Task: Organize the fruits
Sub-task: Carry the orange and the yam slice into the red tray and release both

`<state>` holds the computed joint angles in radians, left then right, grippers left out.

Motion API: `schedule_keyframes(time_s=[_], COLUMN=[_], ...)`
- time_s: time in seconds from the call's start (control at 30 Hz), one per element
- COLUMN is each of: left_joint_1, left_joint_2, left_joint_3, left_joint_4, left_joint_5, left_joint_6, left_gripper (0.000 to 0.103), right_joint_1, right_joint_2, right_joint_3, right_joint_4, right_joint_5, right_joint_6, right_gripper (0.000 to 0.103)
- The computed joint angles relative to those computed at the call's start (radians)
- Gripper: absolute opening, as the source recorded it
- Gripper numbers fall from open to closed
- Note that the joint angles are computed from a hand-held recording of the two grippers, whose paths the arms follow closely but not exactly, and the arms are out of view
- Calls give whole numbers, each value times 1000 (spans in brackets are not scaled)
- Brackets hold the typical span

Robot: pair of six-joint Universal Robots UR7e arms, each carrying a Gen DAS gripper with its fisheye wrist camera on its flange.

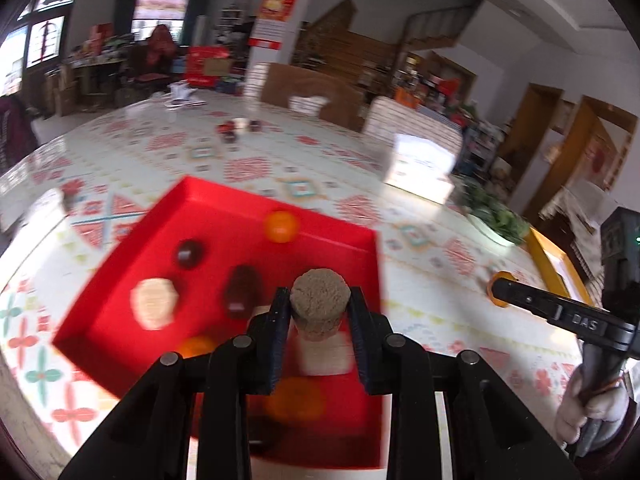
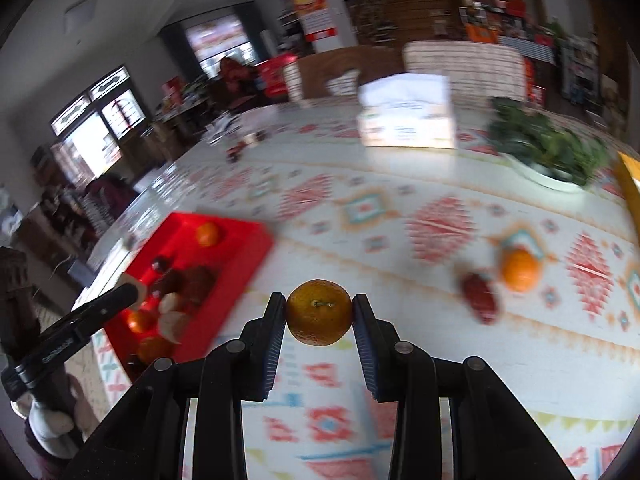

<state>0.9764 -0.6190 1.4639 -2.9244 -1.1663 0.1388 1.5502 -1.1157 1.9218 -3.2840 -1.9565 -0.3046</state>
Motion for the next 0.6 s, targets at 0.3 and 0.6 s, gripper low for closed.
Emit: schedule_keyframes(time_s=[0.3, 0.6], left_joint_1=[64, 96], left_joint_2=[4, 30], left_joint_3=[-50, -107], left_joint_4=[41, 107], left_joint_5=[11, -11], left_joint_6=[-24, -32], left_gripper=[28, 28], right_joint_1=[69, 97], right_joint_2=[175, 332], right_joint_3=[-188, -407], right_joint_4=[131, 269], right_joint_5=[-20, -39], right_joint_6=[-18, -27], right_gripper=[38, 38])
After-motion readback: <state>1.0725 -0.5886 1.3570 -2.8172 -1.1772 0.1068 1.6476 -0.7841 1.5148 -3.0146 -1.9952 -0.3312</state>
